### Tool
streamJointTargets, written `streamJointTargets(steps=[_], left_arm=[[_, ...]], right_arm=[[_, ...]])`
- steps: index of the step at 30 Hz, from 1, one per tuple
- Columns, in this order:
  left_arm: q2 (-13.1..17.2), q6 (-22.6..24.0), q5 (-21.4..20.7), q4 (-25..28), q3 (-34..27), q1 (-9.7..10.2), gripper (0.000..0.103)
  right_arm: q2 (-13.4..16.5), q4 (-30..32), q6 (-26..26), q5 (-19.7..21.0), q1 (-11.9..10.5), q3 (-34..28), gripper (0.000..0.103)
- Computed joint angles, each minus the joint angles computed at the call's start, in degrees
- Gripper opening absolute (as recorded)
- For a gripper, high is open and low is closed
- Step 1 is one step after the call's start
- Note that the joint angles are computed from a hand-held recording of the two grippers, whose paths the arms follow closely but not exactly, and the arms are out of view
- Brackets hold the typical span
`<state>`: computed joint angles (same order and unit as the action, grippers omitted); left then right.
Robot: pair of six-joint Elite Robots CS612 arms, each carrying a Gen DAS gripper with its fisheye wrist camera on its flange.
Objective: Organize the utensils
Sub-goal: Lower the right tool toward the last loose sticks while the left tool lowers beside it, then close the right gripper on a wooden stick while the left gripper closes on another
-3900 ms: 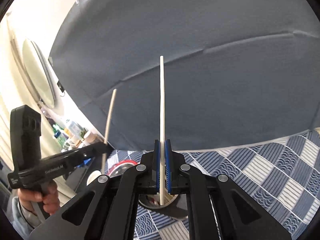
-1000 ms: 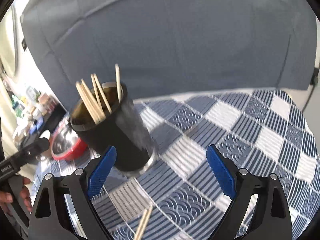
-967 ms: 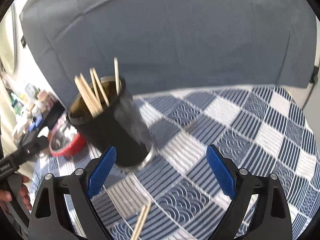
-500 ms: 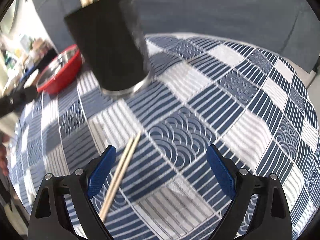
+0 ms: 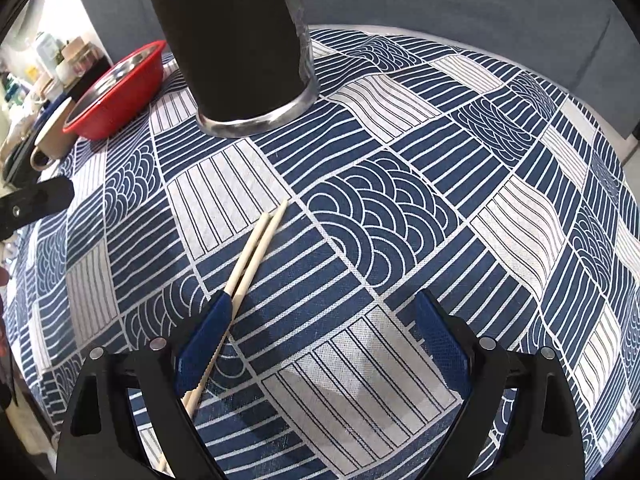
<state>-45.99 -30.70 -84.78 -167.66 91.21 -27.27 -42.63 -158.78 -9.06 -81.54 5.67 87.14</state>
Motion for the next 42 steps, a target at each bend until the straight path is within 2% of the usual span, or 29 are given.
streamJointTargets(steps=[9, 14, 19, 23, 29, 32, 34, 40, 42], left_arm=[[0.7, 1.1, -1.1, 1.8, -0.9, -0.44, 0.097], [1.1, 0.7, -1.9, 2.2, -1.5, -0.26, 0.097], [1.3, 0.9, -2.5, 3.1, -1.9, -0.35, 0.097], [1.6, 3.0, -3.6, 4.4, -2.4, -0.80, 0.097], [1.9, 5.8, -5.0, 5.1, -2.5, -1.65, 0.097], [2.2, 6.2, -5.9, 5.3, -2.9, -2.11, 0.097], [2.5, 6.9, -6.1, 5.8, -3.4, -2.49, 0.097], [3.5, 8.8, -3.8, 10.7, -5.8, -3.79, 0.097], [3.7, 8.5, -2.6, 12.7, -6.6, -4.10, 0.097]], right_arm=[[0.1, 1.7, 3.0, -2.6, 0.8, -0.7, 0.090], [0.5, 3.8, 3.3, -5.6, 1.7, -1.8, 0.091], [0.5, 5.5, 2.4, -5.2, 1.3, -2.2, 0.090], [-0.2, 5.0, 0.7, -4.8, 0.6, -0.9, 0.088], [-1.6, 3.2, -1.0, -3.6, -0.5, 1.5, 0.063], [-2.2, 3.2, -1.0, -3.5, -0.9, 2.1, 0.047], [-2.3, 3.4, -1.1, -3.6, -1.1, 2.2, 0.030], [-2.7, 4.3, -0.5, -3.2, -1.8, 2.2, 0.007], [-2.6, 4.6, -0.6, -2.8, -2.1, 2.1, 0.005]])
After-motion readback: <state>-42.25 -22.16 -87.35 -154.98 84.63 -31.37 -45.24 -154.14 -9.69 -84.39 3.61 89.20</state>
